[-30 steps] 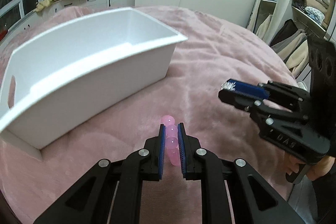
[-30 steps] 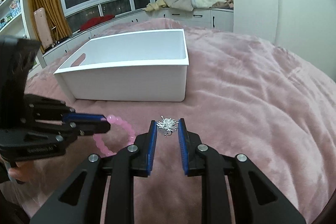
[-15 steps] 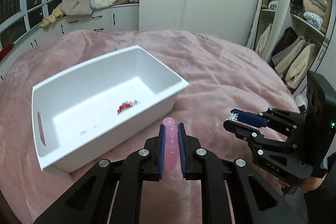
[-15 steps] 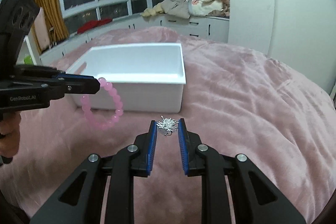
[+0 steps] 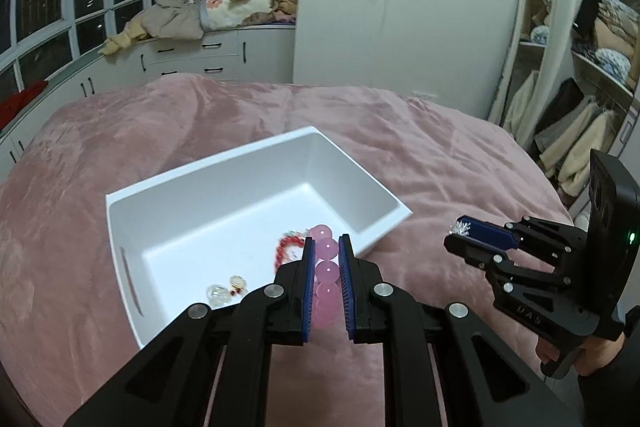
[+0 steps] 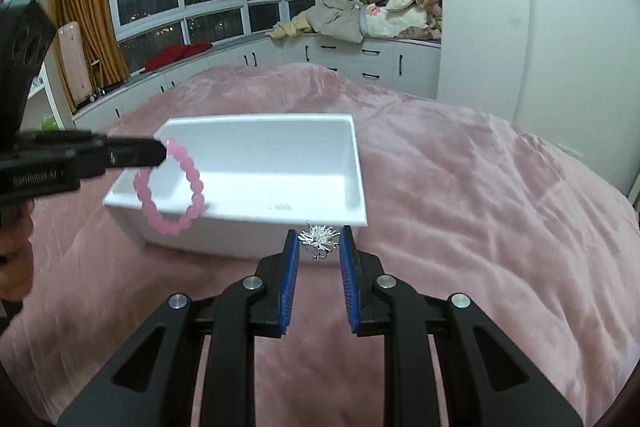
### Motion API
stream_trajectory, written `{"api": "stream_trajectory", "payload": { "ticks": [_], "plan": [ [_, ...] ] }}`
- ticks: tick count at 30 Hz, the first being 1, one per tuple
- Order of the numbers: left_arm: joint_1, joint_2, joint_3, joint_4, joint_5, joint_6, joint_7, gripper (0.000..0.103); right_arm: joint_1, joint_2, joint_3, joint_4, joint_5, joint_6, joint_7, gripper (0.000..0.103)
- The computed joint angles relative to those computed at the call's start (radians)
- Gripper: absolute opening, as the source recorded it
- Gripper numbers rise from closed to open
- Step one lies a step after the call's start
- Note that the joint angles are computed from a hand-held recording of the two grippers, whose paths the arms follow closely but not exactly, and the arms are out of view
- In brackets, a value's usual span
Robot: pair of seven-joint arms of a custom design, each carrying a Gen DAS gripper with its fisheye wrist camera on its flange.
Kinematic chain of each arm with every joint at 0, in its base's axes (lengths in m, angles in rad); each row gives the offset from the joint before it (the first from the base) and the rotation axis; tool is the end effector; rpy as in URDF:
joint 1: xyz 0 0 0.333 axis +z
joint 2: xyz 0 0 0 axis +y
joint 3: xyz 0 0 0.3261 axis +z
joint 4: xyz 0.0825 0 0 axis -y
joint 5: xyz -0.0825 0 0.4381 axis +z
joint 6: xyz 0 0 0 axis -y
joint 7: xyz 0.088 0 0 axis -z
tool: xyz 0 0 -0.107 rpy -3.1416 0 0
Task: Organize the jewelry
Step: 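Carry the bracelet and flower charm over the white box and open both tools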
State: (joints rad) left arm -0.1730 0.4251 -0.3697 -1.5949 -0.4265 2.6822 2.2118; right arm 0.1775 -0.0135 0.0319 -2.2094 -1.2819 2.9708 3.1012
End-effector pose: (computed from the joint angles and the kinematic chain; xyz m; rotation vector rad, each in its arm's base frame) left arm 0.6880 -0.3493 0.4637 -1.0543 2.5261 -1.1144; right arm 0.5641 0.1871 0.4161 -1.5594 1.7618 -0.7596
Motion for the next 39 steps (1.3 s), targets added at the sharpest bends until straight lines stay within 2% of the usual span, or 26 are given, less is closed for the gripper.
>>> {"api": "stream_trajectory", "payload": {
  "ticks": [7,11,14,18,27,29,31,33,34,35,37,38,39],
  "plan": [
    [-0.016,0.074,0.046,0.112,0.083,-0.017,-0.081,0.017,0.025,0.124,-0.024,0.137,0.244,-0.008,-0.275,0.021],
    [-0.027,0.125,0.068,0.186,0.139,-0.039,-0.139,0.017,0.055,0.179,-0.054,0.190,0.342,-0.010,-0.371,0.021],
    [-0.048,0.179,0.095,0.254,0.203,-0.069,-0.192,0.017,0.048,0.226,-0.045,0.224,0.491,0.000,-0.508,0.021],
    [-0.055,0.238,0.114,0.314,0.256,-0.111,-0.252,0.017,0.011,0.299,0.013,0.297,0.722,-0.057,-0.726,0.021],
    [-0.051,0.290,0.118,0.352,0.310,-0.170,-0.319,0.017,0.039,0.381,0.010,0.382,0.944,-0.131,-0.956,0.024],
    [-0.048,0.303,0.113,0.371,0.306,-0.185,-0.326,0.022,0.052,0.393,0.001,0.393,0.981,-0.128,-0.988,0.037],
    [-0.056,0.293,0.123,0.358,0.318,-0.159,-0.344,0.032,0.107,0.394,-0.056,0.392,0.957,-0.107,-0.961,0.062],
    [-0.047,0.285,0.111,0.352,0.310,-0.154,-0.344,0.038,0.129,0.388,-0.081,0.380,0.959,-0.079,-0.955,0.066],
    [-0.046,0.279,0.111,0.350,0.308,-0.154,-0.350,0.039,0.145,0.383,-0.098,0.379,0.953,-0.080,-0.941,0.076],
    [-0.044,0.271,0.110,0.345,0.305,-0.148,-0.355,0.043,0.188,0.372,-0.148,0.372,0.913,-0.081,-0.874,0.082],
    [-0.036,0.242,0.107,0.317,0.299,-0.119,-0.360,0.056,0.217,0.348,-0.187,0.349,0.868,-0.046,-0.790,0.099],
    [-0.033,0.222,0.107,0.295,0.297,-0.096,-0.362,0.070,0.243,0.325,-0.219,0.330,0.829,-0.036,-0.724,0.098],
    [-0.026,0.193,0.103,0.261,0.292,-0.064,-0.360,0.087,0.251,0.304,-0.227,0.320,0.804,-0.048,-0.688,0.098]
  ]
}}
